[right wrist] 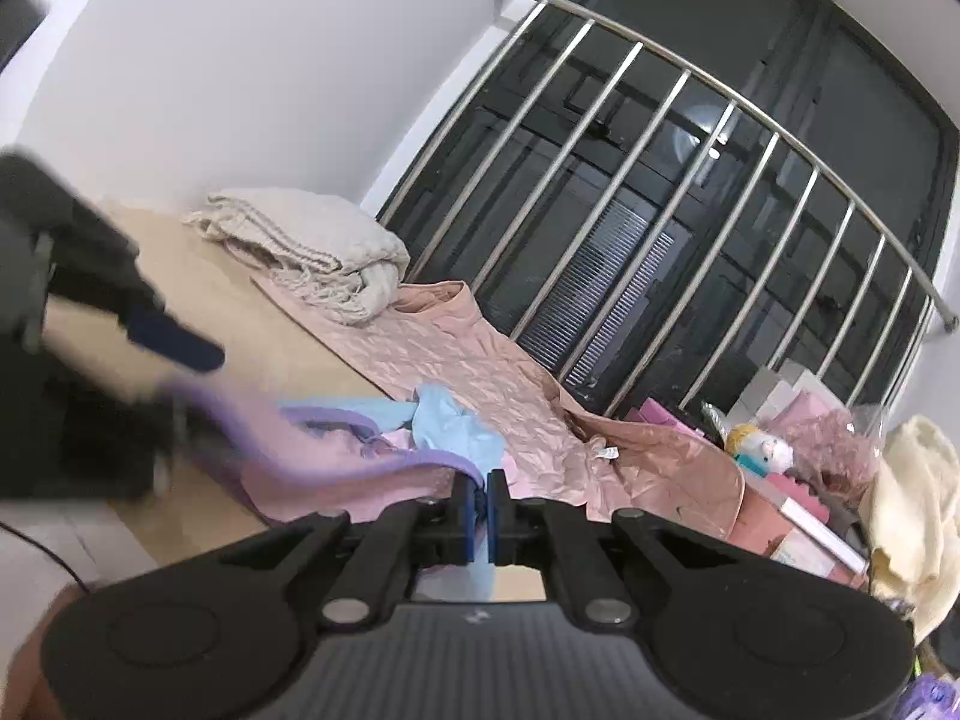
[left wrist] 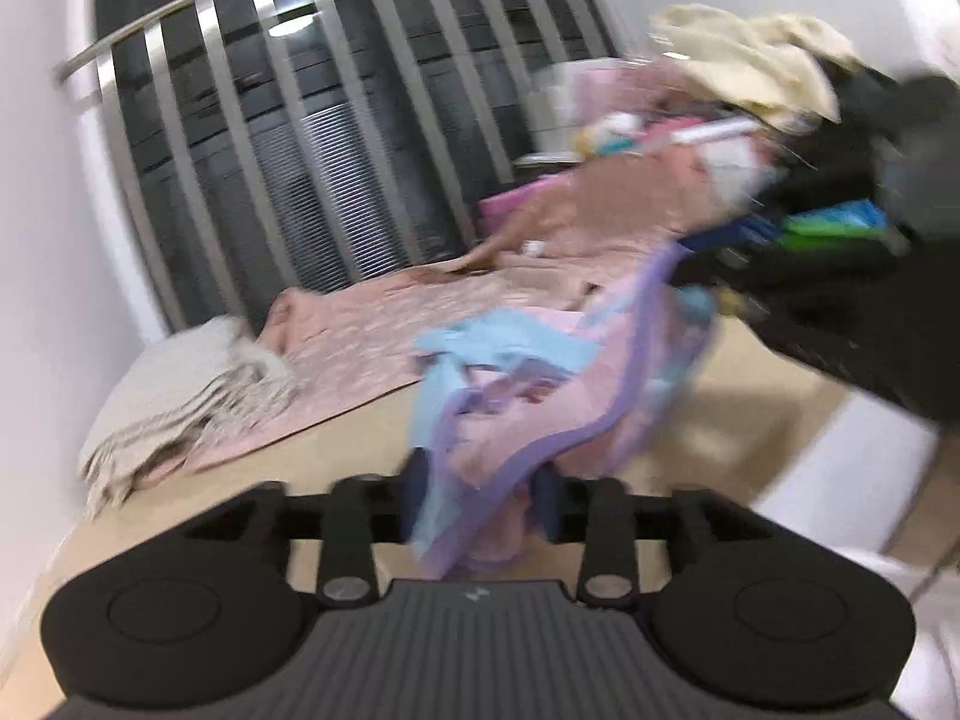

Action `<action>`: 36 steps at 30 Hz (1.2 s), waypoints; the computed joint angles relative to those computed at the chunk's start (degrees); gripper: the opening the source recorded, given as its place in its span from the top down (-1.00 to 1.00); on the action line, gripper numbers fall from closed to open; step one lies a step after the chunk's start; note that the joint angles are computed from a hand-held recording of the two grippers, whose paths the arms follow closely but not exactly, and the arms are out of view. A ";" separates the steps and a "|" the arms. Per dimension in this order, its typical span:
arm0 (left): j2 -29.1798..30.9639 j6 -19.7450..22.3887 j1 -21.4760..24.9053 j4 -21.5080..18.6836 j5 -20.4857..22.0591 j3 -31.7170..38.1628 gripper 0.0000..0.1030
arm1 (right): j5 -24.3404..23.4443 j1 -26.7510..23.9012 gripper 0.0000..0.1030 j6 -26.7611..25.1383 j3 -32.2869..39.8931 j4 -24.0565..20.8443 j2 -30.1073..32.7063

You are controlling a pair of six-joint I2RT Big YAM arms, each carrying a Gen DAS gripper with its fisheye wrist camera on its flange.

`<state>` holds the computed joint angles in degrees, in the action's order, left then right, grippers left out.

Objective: Fold clothes

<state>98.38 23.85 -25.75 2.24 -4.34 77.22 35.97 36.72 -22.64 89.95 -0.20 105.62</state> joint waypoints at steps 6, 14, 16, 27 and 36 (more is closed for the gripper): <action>1.95 2.39 -0.62 -2.48 -3.19 1.87 0.20 | 0.58 0.14 0.94 -0.96 -1.40 1.71 -1.04; 1.97 -3.20 -0.91 5.65 -15.62 1.19 0.18 | 2.09 -0.21 0.94 3.72 0.92 -5.10 -0.40; 1.42 -3.63 -0.85 6.87 -17.24 1.05 0.11 | 0.88 -0.08 0.94 6.68 2.26 -9.79 0.14; -1.08 -5.28 -0.46 1.27 -14.58 -0.07 0.90 | -2.32 0.60 0.93 5.17 3.53 -13.09 1.73; -1.98 -7.22 0.23 6.48 -8.85 -2.21 0.91 | -5.58 0.78 0.83 0.06 5.46 -17.33 3.75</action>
